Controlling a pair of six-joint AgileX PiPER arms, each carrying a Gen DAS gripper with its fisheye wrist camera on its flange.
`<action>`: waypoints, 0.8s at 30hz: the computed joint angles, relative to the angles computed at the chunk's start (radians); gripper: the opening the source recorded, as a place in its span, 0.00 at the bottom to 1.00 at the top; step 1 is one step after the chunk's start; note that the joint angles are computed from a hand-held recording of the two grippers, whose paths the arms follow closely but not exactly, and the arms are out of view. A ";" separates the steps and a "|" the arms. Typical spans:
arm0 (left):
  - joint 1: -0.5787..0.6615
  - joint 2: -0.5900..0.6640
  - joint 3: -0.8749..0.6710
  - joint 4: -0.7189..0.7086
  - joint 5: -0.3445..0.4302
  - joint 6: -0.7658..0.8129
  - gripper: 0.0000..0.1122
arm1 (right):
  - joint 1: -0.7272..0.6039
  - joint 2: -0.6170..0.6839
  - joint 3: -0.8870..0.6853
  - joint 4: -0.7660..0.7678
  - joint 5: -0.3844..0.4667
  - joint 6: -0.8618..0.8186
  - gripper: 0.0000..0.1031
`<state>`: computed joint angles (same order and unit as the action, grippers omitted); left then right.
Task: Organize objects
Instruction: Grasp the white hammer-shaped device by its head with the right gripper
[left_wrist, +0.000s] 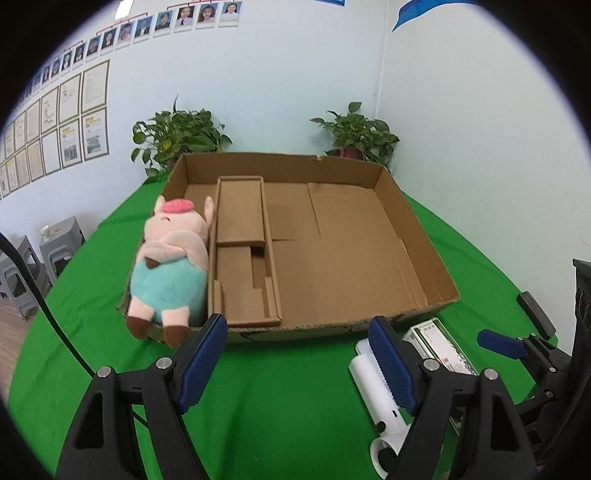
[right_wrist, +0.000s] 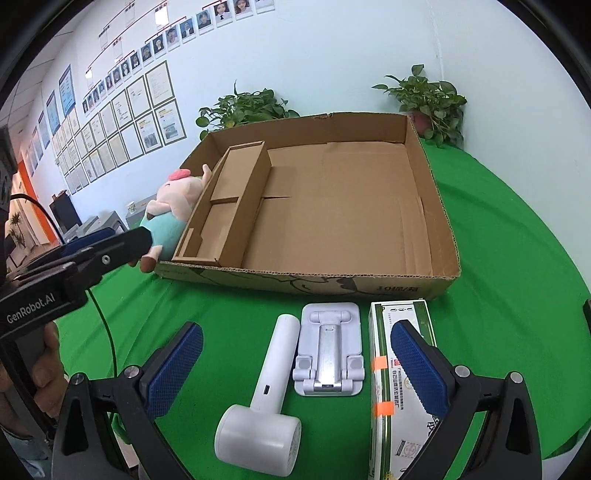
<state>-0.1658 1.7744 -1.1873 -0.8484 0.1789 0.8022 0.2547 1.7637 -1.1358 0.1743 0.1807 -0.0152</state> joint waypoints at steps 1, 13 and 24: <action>-0.001 0.005 0.001 -0.015 0.007 0.012 0.70 | 0.004 -0.007 0.014 0.010 -0.005 -0.015 0.99; 0.041 0.108 -0.042 -0.140 0.199 0.096 0.70 | 0.033 0.015 0.069 0.103 0.005 -0.142 0.99; 0.065 0.234 -0.144 -0.154 0.401 0.068 0.70 | 0.055 0.076 0.078 0.181 0.017 -0.234 0.96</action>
